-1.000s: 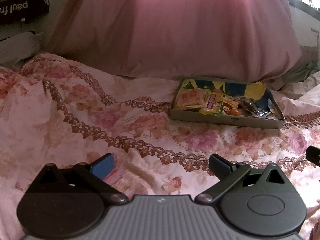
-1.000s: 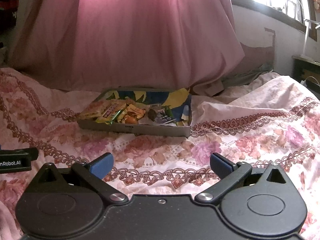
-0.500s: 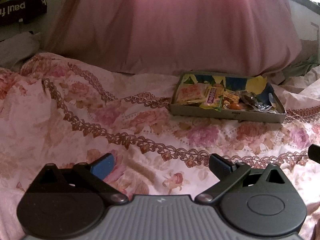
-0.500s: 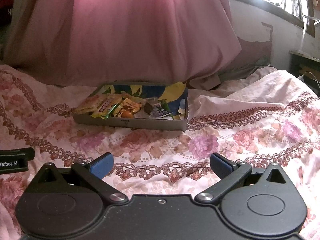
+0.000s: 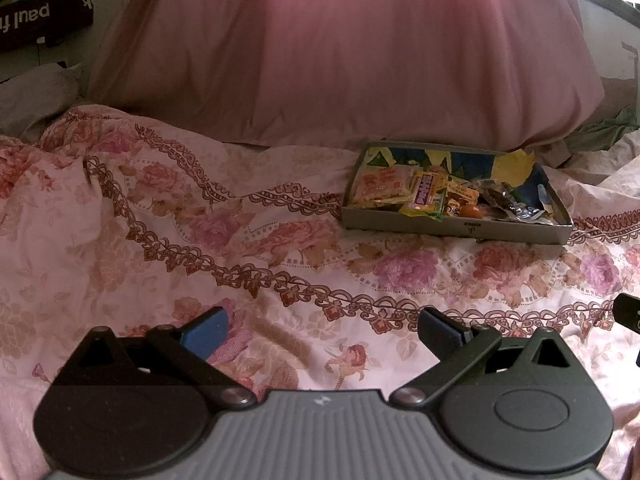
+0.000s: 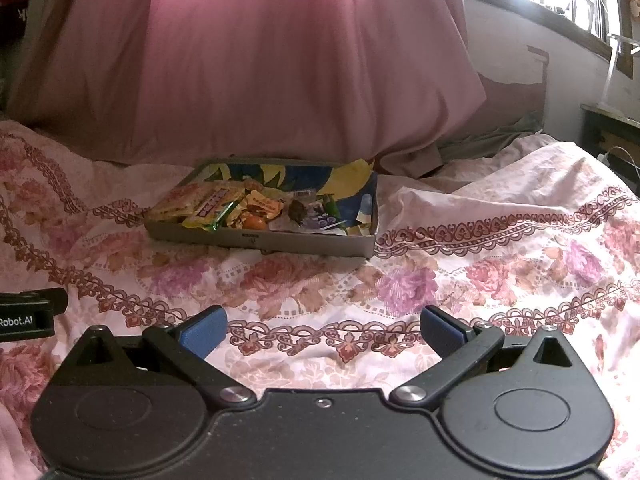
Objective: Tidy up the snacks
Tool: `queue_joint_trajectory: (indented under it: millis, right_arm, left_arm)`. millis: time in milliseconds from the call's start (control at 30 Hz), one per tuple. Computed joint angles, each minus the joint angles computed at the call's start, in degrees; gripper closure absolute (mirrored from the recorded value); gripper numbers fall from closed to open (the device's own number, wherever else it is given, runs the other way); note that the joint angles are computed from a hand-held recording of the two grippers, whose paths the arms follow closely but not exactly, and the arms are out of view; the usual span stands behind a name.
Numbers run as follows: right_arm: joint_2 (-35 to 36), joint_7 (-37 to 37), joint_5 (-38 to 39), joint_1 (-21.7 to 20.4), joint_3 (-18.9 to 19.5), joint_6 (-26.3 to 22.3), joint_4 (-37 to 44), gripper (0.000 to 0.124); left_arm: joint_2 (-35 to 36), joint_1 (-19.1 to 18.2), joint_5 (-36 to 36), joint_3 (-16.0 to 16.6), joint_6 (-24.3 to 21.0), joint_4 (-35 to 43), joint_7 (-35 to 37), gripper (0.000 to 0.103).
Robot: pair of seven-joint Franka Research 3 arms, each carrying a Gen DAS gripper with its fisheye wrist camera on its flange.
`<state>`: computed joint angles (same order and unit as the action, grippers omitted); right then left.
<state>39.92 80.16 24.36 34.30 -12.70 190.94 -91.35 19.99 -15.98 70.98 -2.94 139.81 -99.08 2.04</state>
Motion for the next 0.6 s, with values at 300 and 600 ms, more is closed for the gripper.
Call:
queue_joint_trajectory:
  millis: [300,600]
  right_arm:
    - [0.17,0.76,-0.03,0.2,-0.54,-0.76,0.21,0.022]
    - [0.19,1.59,-0.66,0.59,-1.1,-0.95,0.14,0.022]
  left_arm:
    - [0.07,-0.02,-0.08,0.04,0.04,0.09,0.06,0.0]
    - [0.04,0.0,-0.21,0.04,0.08,0.06,0.16,0.0]
